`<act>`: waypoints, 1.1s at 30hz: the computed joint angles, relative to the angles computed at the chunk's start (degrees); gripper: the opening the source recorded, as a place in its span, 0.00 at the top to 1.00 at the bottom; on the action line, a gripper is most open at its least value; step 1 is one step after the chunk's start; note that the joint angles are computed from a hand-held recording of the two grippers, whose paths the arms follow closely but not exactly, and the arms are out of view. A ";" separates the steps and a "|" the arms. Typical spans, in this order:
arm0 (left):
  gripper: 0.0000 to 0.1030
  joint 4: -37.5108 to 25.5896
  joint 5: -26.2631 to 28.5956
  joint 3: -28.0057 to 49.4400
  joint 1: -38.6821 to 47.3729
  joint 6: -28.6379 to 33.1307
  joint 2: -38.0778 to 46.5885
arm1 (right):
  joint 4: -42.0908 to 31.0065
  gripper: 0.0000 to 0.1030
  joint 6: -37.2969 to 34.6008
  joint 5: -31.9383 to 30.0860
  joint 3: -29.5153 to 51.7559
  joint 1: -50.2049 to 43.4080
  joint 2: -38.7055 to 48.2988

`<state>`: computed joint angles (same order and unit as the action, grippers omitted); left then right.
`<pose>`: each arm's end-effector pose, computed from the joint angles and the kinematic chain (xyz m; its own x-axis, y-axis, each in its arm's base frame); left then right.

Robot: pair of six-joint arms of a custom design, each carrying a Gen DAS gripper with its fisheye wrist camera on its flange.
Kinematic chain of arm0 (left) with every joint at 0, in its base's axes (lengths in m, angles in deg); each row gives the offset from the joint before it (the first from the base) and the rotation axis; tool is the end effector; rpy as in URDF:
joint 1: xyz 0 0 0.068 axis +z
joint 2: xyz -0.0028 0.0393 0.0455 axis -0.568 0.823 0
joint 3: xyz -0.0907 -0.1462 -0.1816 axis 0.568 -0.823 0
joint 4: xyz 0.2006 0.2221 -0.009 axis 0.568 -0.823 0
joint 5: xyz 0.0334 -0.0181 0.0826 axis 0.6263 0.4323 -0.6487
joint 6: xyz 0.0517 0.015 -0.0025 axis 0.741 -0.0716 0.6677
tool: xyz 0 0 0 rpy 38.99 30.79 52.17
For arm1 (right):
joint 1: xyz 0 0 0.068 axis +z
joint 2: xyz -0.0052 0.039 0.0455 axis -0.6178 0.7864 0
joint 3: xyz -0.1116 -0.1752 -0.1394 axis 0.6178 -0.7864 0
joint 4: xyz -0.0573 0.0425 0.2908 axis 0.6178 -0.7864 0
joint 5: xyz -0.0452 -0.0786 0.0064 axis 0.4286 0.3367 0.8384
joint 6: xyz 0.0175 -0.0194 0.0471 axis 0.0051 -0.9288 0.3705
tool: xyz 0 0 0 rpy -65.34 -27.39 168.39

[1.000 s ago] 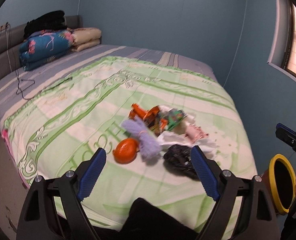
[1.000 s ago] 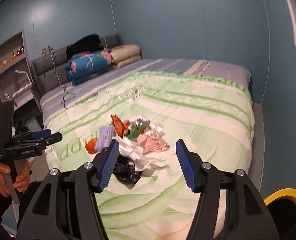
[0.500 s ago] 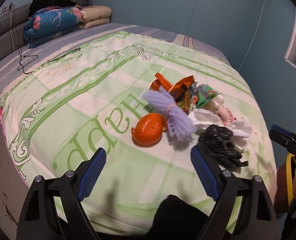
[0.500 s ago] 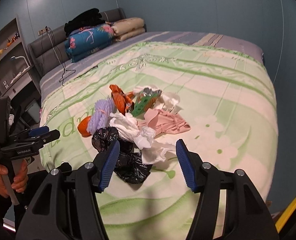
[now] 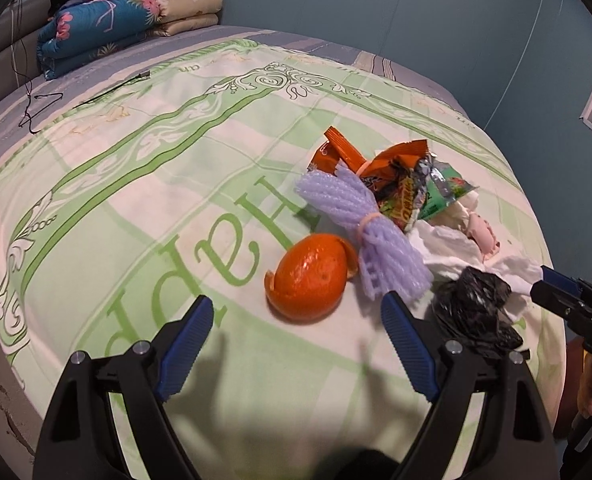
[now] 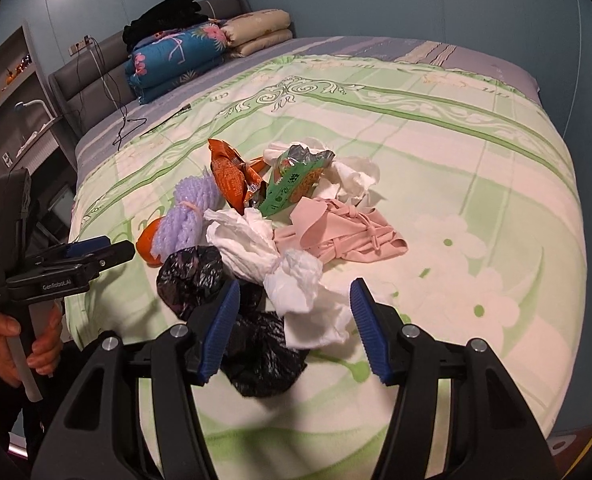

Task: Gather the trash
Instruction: 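Grasp the orange fruit with the left tool while the right tool grasps the white tissue, then lift and carry the orange and white tissue over the yellow-rimmed bin with both tools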

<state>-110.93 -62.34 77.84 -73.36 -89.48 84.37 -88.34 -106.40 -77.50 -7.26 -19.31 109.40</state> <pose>0.1303 -0.0791 0.1146 -0.5610 -0.5664 -0.6037 -0.5795 0.7895 -0.2022 0.2567 0.1066 0.1422 -0.5645 -0.5135 -0.6463 -0.7802 0.5876 0.2147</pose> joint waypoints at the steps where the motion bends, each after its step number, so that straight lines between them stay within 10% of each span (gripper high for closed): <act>1: 0.20 1.24 0.80 -0.37 1.53 1.48 -0.15 | 0.47 0.47 0.70 0.40 0.60 0.54 1.01; 19: 0.55 16.75 12.57 -3.69 14.85 12.50 4.90 | -0.54 0.78 3.52 2.57 4.56 2.69 9.90; 33: 0.61 11.19 9.80 -2.77 11.17 8.89 1.72 | -3.14 0.94 2.41 -0.36 3.57 0.90 6.12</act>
